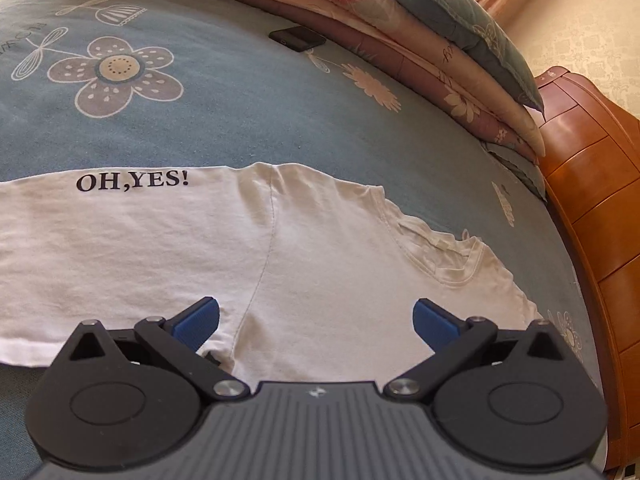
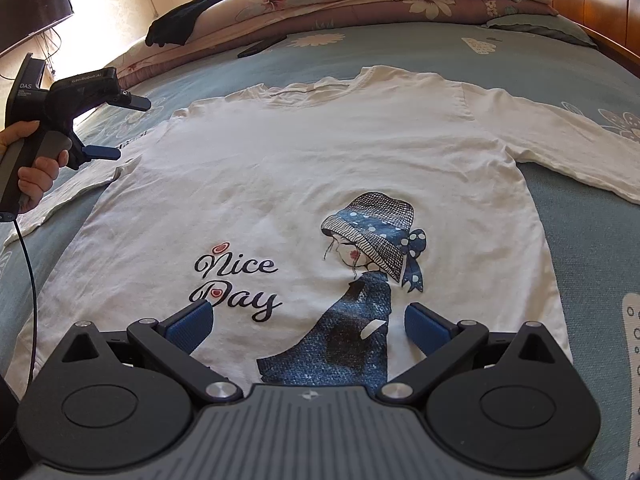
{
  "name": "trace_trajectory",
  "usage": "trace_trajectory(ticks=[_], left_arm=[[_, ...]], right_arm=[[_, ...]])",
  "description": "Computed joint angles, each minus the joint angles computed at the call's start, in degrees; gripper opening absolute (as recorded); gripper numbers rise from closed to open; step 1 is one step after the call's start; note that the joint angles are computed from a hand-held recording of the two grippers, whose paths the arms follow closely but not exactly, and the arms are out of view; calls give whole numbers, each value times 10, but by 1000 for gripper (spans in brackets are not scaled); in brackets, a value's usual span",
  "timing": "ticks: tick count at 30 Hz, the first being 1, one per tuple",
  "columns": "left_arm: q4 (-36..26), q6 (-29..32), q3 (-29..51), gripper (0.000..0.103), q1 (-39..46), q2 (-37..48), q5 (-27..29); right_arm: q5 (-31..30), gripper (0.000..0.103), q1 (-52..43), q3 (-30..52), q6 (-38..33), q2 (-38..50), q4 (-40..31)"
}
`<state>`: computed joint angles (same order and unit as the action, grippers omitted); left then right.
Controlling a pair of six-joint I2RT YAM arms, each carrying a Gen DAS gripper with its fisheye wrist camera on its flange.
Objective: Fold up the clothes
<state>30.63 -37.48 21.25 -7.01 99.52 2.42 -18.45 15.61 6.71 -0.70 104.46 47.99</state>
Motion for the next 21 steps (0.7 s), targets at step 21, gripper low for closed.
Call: trace_trajectory(ticks=[21], left_arm=[[124, -56, -119, 102, -71, 1, -16]], right_arm=[[-21, 103, -16, -2, -1, -23, -25]])
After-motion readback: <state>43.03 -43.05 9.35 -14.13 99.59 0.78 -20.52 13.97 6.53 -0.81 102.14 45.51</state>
